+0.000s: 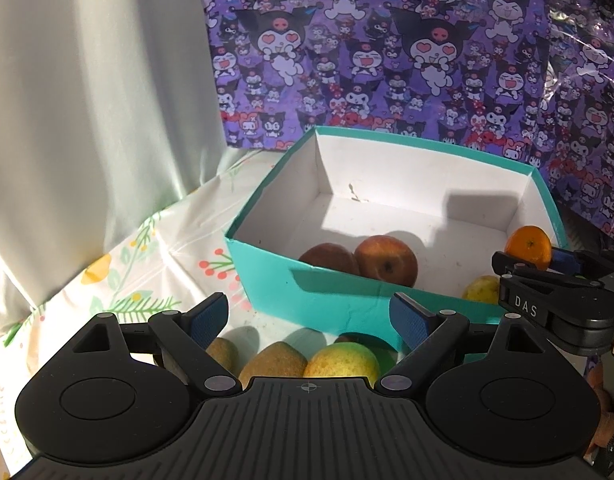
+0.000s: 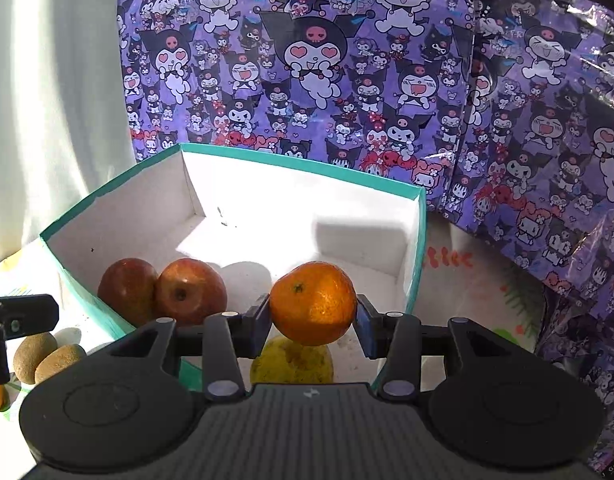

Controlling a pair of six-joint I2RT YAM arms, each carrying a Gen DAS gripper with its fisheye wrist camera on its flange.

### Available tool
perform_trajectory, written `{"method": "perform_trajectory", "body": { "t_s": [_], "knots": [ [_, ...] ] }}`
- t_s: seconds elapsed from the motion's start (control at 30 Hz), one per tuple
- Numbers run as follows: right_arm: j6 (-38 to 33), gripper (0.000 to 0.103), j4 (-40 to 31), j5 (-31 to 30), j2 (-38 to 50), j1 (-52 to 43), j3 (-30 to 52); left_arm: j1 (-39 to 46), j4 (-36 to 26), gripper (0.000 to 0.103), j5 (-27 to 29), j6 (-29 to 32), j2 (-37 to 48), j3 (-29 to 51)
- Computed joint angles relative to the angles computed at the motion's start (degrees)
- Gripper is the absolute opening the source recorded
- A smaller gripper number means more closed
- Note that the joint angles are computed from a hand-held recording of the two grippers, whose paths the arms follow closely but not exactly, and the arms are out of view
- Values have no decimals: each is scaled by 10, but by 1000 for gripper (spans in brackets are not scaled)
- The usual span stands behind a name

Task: Organize fruits
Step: 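Carry the apple into the teal box with the left tool while the right tool drops the mandarin in, then grasp a yellow pear with the left tool while the right tool grasps a cherry tomato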

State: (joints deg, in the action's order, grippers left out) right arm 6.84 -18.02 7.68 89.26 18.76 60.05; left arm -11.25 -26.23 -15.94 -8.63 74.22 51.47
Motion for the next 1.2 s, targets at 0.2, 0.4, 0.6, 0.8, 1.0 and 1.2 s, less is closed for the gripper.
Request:
{"method": "perform_trajectory", "body": {
  "t_s": [0.2,0.4,0.6,0.8,1.0,1.2],
  "knots": [
    [8,55,4,16,-13,1,-4,2,-3,92,8,1,-3,-5],
    [16,69,10,29,-59,8,-22,6,-5,92,10,1,-8,-13],
    [36,72,-2,43,-144,32,-64,18,-7,92,18,8,-17,-31],
    [57,72,-35,63,-208,71,-95,41,2,92,34,21,-32,-63],
    [74,72,-69,80,-243,112,-117,88,27,92,64,58,-51,-111],
    [93,72,-92,84,-245,145,-126,137,72,92,115,110,-63,-162]
  ]
}}
